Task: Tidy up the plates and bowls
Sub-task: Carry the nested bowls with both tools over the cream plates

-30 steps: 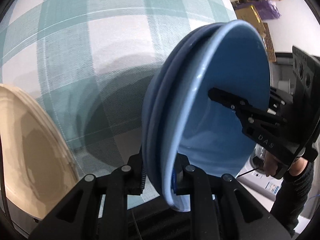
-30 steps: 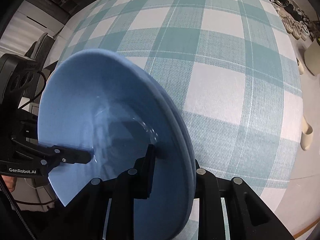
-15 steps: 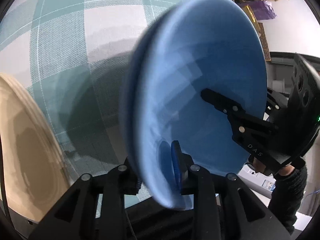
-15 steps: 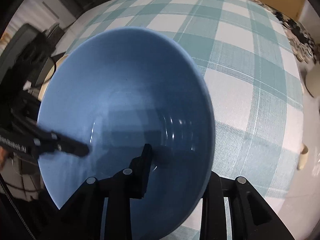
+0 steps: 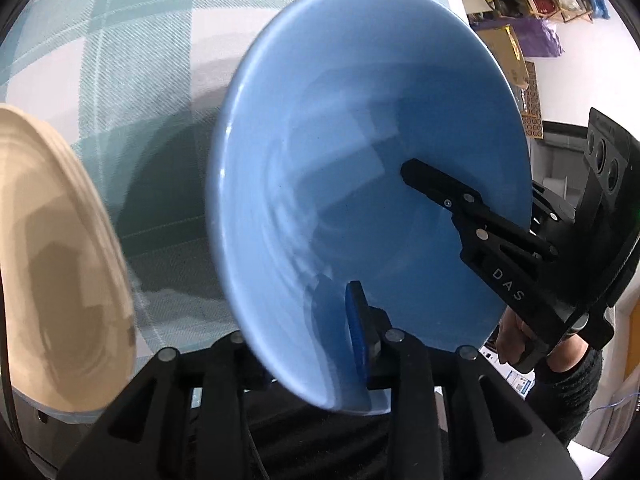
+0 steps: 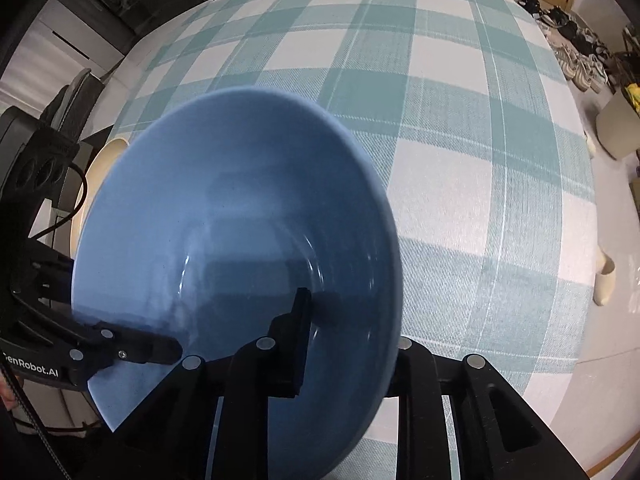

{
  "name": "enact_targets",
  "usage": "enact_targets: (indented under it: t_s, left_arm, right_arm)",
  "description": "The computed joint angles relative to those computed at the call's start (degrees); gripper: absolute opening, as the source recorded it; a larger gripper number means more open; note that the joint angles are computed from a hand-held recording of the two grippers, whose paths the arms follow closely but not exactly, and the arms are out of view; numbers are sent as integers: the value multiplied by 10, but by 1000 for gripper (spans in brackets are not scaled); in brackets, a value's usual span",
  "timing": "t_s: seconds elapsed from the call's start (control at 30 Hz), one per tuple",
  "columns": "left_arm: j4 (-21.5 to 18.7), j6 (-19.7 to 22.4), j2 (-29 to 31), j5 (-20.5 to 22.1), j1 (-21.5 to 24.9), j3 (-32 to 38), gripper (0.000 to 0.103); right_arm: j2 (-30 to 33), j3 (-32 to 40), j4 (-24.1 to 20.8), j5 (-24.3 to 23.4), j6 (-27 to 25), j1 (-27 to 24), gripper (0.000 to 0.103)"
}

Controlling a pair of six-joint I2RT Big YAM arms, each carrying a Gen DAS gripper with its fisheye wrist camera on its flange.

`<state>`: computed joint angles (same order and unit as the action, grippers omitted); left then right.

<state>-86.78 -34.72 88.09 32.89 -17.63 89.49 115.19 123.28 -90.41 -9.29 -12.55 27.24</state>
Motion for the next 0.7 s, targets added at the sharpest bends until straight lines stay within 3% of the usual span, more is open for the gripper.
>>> enact_targets:
  t_s: [0.33, 0.7]
  left_arm:
    - [2, 7, -51, -35, 17, -28, 25]
    - [-17, -8, -148, -86, 56, -71, 25]
  right_arm:
    - [10, 40, -1, -3, 3, 20, 20]
    - [49, 154, -33, -1, 0, 84, 20]
